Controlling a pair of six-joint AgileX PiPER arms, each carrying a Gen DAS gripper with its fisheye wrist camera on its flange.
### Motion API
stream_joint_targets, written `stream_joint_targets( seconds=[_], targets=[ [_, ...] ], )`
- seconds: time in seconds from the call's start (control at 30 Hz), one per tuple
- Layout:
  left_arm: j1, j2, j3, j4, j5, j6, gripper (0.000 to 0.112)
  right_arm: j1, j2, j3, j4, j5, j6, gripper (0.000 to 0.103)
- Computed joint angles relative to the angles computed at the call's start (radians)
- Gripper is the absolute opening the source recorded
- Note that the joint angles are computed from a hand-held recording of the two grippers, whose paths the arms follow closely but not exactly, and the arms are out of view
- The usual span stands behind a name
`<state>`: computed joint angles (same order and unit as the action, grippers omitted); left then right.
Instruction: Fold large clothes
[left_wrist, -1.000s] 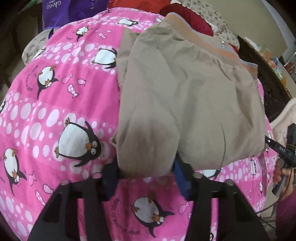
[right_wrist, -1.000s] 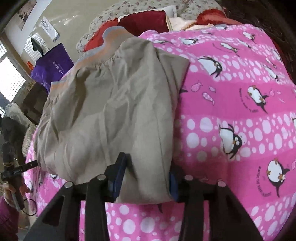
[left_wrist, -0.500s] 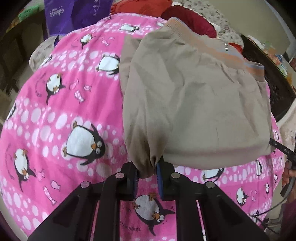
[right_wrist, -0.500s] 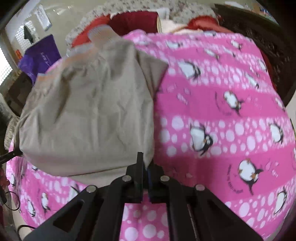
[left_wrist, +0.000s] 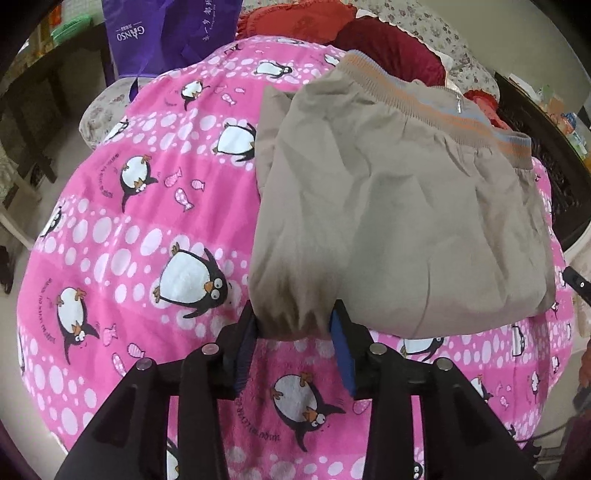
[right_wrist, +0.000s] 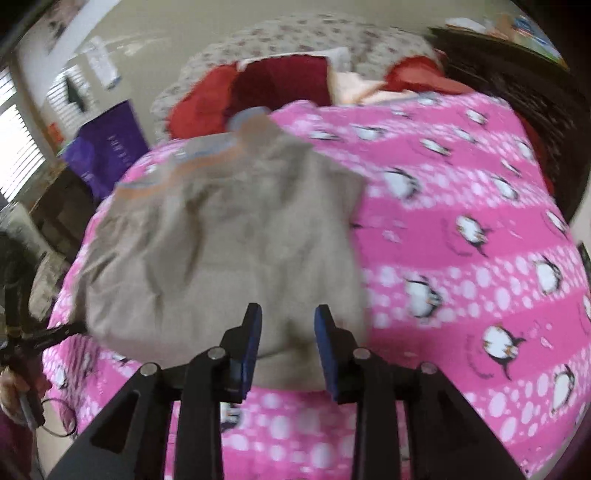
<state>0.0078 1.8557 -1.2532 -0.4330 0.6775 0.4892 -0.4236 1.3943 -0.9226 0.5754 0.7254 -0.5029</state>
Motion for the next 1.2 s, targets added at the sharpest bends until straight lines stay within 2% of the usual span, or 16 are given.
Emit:
stream_joint_targets(
  seconds=[0.17,0.27,0.37,0.5,0.53,0.57,0.6,0.7,0.93,1.03,1.13,1.2],
  targets=[
    [0.014,-0.008,-0.022,-0.027,0.018,0.01,0.033,0.111,0.008,0.013,0.066,-0.025,-0.044,0.031],
    [0.018,0.011,-0.06,-0.038,0.028,0.0,0.034,0.2,0.057,-0.009,0.082,-0.066,-0.036,0.031],
    [0.042,0.044,-0.114,-0.12,0.06,0.023,0.035,0.264,0.133,-0.057,0.136,-0.085,-0.046,0.031],
    [0.073,0.134,-0.236,-0.213,0.134,0.024,0.046,0.313,0.221,-0.11,0.252,-0.106,-0.139,0.032],
    [0.075,0.156,-0.261,-0.225,0.143,0.016,0.046,0.311,0.251,-0.125,0.318,-0.084,-0.206,0.035],
    [0.074,0.181,-0.289,-0.229,0.151,0.004,0.049,0.313,0.279,-0.137,0.349,-0.072,-0.234,0.045],
    [0.072,0.212,-0.324,-0.228,0.168,-0.004,0.05,0.323,0.308,-0.146,0.349,-0.086,-0.222,0.051],
    [0.052,0.284,-0.393,-0.197,0.159,-0.043,0.05,0.35,0.395,-0.178,0.269,-0.113,-0.109,0.05],
    [0.053,0.378,-0.481,-0.195,0.156,-0.071,0.052,0.362,0.333,-0.144,0.257,-0.149,-0.104,0.049],
    [0.033,0.378,-0.48,-0.167,0.126,-0.079,0.052,0.347,0.299,-0.129,0.321,-0.157,-0.155,0.049],
    [0.027,0.388,-0.494,-0.158,0.126,-0.092,0.052,0.347,0.311,-0.16,0.342,-0.149,-0.17,0.048],
    [0.021,0.393,-0.505,-0.146,0.126,-0.104,0.052,0.357,0.328,-0.177,0.366,-0.148,-0.202,0.043]
  ],
)
